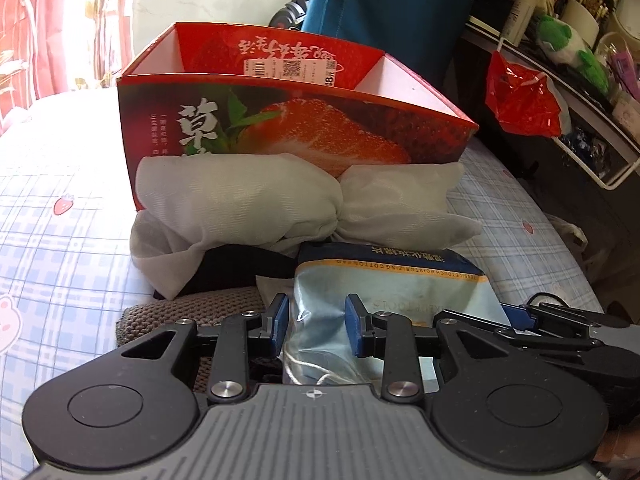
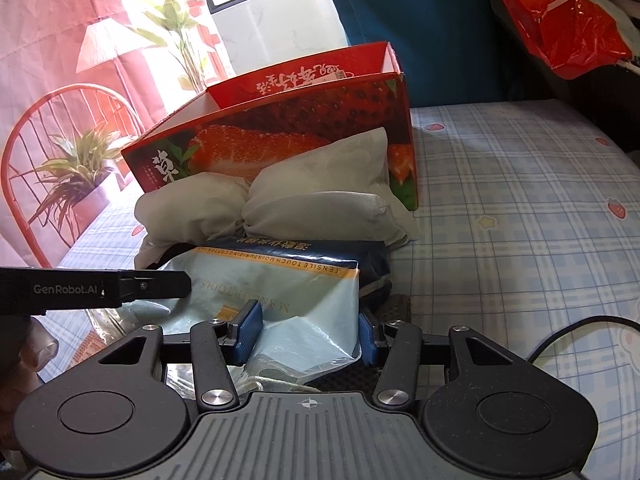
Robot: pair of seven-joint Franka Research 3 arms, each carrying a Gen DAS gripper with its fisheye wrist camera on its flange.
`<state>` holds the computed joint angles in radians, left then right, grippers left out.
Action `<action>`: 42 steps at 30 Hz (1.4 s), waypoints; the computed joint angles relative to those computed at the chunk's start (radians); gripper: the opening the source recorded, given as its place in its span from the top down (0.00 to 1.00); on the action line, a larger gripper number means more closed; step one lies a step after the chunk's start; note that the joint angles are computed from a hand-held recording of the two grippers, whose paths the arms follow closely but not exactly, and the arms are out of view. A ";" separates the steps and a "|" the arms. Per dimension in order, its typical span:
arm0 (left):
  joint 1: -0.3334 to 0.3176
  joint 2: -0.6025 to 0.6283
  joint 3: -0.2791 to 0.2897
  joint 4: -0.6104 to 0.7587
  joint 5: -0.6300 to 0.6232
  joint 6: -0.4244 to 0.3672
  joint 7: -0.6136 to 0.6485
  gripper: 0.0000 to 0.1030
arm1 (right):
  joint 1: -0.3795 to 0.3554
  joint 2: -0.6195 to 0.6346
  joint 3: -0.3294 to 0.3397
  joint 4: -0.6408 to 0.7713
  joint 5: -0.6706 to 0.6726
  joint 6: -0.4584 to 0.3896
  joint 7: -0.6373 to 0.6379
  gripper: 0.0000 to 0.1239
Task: Organize soft objects
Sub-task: 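Lower the left gripper and grasp the blue-and-white plastic bag, then carry the plastic bag into the red box and release it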
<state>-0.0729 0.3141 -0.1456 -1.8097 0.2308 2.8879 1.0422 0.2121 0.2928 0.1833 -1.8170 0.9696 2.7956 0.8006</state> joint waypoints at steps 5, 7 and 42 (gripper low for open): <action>0.049 -0.015 -0.058 -0.048 -0.086 0.067 0.085 0.77 | -0.008 -0.001 -0.006 0.007 0.007 -0.041 0.046 0.64; 0.064 -0.028 -0.079 -0.072 -0.118 0.106 0.119 0.85 | -0.015 -0.008 0.001 0.003 0.037 -0.039 0.024 0.70; 0.004 0.079 0.071 0.260 0.167 0.135 -0.036 0.85 | 0.042 0.297 -0.033 0.655 -0.019 -0.103 -0.253 0.78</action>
<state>-0.0685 0.3935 -0.0749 -1.5501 0.3981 3.0232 1.0065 0.2543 0.5896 0.1499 -1.1620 0.9510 2.6924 0.5477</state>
